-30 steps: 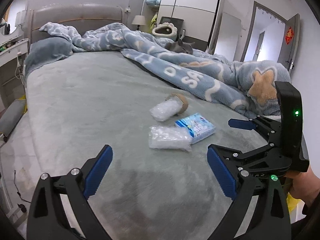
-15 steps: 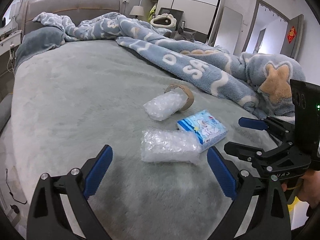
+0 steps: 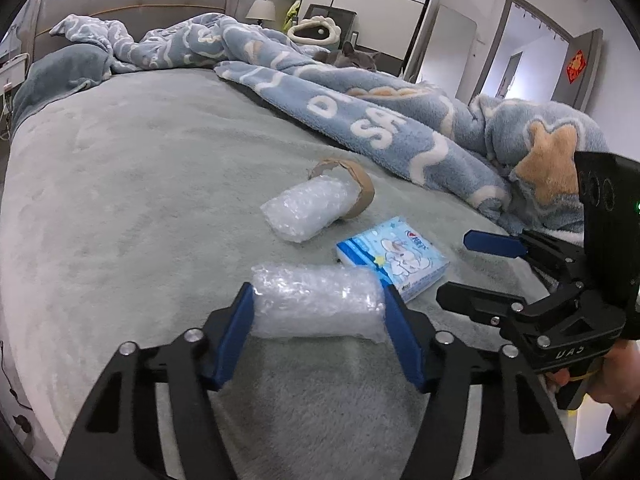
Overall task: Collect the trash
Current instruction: 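Grasp the bubble wrap with the left tool while the right tool grasps the blue tissue pack, then carry the bubble wrap with the left tool over the bin and release it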
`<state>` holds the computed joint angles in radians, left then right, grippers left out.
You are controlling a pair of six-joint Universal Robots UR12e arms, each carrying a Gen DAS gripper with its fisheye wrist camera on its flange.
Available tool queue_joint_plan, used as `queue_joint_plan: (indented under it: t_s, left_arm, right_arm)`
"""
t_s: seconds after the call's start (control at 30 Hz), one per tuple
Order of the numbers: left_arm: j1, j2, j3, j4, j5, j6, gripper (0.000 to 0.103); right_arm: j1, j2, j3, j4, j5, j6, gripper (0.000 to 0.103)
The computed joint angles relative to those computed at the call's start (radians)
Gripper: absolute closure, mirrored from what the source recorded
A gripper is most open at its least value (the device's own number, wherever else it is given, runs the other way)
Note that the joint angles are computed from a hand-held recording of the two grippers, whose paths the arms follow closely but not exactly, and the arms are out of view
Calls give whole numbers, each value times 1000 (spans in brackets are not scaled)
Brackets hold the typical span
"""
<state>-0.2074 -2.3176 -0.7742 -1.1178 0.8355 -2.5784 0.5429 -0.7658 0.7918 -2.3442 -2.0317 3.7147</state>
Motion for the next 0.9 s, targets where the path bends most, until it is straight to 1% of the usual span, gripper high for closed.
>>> queue_joint_plan:
  t_s: [0.2,0.4,0.53,0.67,0.7,0.73,0.77,0.9]
  left_arm:
    - [15,2,1,47,12,-43,39]
    - [35,-12,29,47,19,-84,39]
    - [52,-19,49,48,30,-100,39]
    - [68,-26,72,54,39,-128,39]
    - [72,-26,73,60,44,-132,39]
    - [75,-23,71,74,58,-130,39]
    - [77,-21,68,80,65,-125,39]
    - [91,-11,61,86,73,-114,39]
  right_arm:
    - [0,29,-55,25,0,10,14]
    - [2,84,-161,94,2,17,14]
    - [4,127,-248,198,-15,61,14]
    - [4,173,-346,321,-26,107,14]
    - [4,187,-375,355,-31,115,15]
    - [5,202,-407,393,-41,125,25]
    - [6,212,-429,422,-47,138,27]
    - [6,236,-486,476,-54,183,30]
